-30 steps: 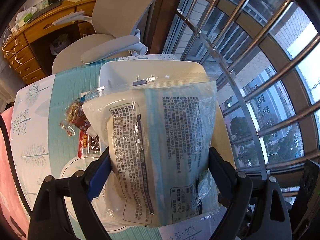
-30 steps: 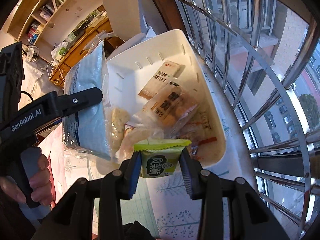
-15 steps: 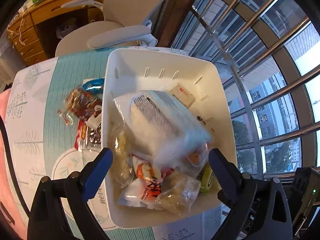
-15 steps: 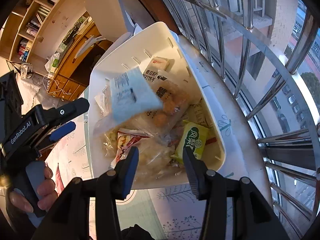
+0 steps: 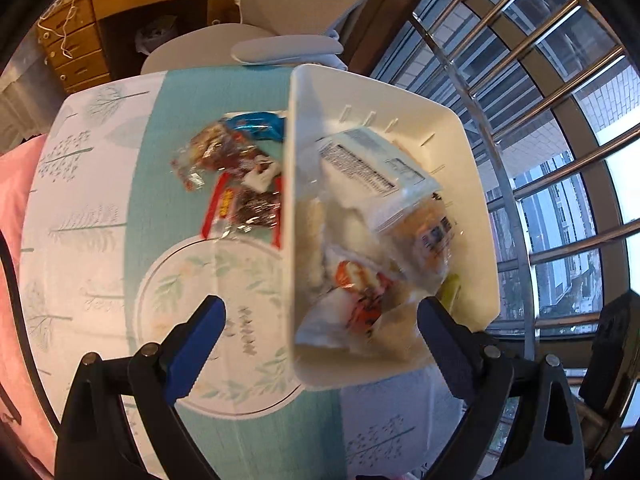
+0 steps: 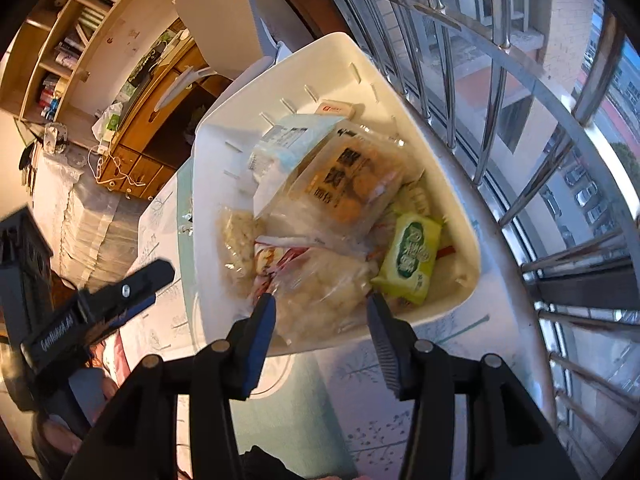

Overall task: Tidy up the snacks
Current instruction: 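Withdraw both open tools from the tray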

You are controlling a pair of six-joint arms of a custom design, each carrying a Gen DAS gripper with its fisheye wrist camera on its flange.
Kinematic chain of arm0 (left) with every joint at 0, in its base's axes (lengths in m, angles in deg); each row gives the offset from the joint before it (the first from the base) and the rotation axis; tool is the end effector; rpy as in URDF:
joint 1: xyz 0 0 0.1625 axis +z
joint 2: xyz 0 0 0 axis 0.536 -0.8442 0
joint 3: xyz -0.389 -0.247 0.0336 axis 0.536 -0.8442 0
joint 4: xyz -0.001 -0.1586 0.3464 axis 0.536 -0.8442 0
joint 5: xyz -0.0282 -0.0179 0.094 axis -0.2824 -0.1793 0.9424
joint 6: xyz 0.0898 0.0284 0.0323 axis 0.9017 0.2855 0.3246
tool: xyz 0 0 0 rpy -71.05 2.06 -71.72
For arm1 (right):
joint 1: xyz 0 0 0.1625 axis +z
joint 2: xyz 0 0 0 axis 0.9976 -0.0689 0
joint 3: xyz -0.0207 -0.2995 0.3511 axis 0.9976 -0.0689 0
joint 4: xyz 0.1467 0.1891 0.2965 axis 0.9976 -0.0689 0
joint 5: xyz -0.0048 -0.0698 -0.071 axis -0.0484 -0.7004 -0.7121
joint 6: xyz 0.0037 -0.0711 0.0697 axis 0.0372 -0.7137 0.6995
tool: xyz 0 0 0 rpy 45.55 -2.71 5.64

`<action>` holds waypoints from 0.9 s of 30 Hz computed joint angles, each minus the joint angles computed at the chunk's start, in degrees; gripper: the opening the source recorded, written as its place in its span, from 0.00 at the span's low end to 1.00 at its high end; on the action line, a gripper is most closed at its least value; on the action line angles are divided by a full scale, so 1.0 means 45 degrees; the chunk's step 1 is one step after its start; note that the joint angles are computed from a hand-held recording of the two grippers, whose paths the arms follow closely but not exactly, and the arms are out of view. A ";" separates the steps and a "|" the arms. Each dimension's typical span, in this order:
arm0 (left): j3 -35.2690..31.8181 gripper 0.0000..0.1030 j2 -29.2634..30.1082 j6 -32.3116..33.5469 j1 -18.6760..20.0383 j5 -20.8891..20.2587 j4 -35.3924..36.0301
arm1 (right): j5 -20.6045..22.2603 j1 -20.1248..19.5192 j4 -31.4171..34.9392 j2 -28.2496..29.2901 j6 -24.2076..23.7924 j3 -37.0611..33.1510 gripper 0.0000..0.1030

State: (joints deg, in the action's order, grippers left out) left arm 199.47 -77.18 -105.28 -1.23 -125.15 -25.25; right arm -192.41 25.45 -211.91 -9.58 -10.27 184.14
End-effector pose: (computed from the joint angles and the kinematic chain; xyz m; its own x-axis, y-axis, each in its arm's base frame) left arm -0.2154 -0.3623 0.2496 -0.6838 -0.6874 -0.2447 -0.3713 0.6165 -0.6943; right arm 0.2976 -0.4728 0.1742 -0.8622 -0.4144 0.2914 -0.3872 0.9100 0.1485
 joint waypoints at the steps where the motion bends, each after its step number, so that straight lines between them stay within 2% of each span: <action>1: 0.0129 0.93 -0.0195 -0.0133 -0.0182 -0.0049 0.0156 | 0.0005 0.0091 -0.0145 -0.0064 0.0206 0.0151 0.47; 4: 0.0458 0.93 -0.0855 -0.0209 -0.0732 -0.0466 0.0685 | -0.0094 0.0400 -0.0549 -0.0229 0.0704 0.0554 0.48; 12: 0.0965 0.93 -0.3245 -0.0990 -0.2452 -0.1545 0.3480 | -0.0334 0.1466 -0.1861 -0.0536 0.2415 0.1866 0.49; 18: 0.1077 0.93 -0.5192 -0.1204 -0.3537 -0.2447 0.5827 | -0.0337 0.2479 -0.3459 -0.0362 0.3763 0.2866 0.49; 23: 0.0868 0.93 -0.6483 -0.1344 -0.4162 -0.2891 0.7774 | -0.0369 0.3261 -0.4588 0.0108 0.4667 0.3345 0.49; 27: 0.0271 0.93 -0.7094 -0.1778 -0.4268 -0.2826 0.9646 | -0.0414 0.3833 -0.5628 0.0537 0.5027 0.3620 0.49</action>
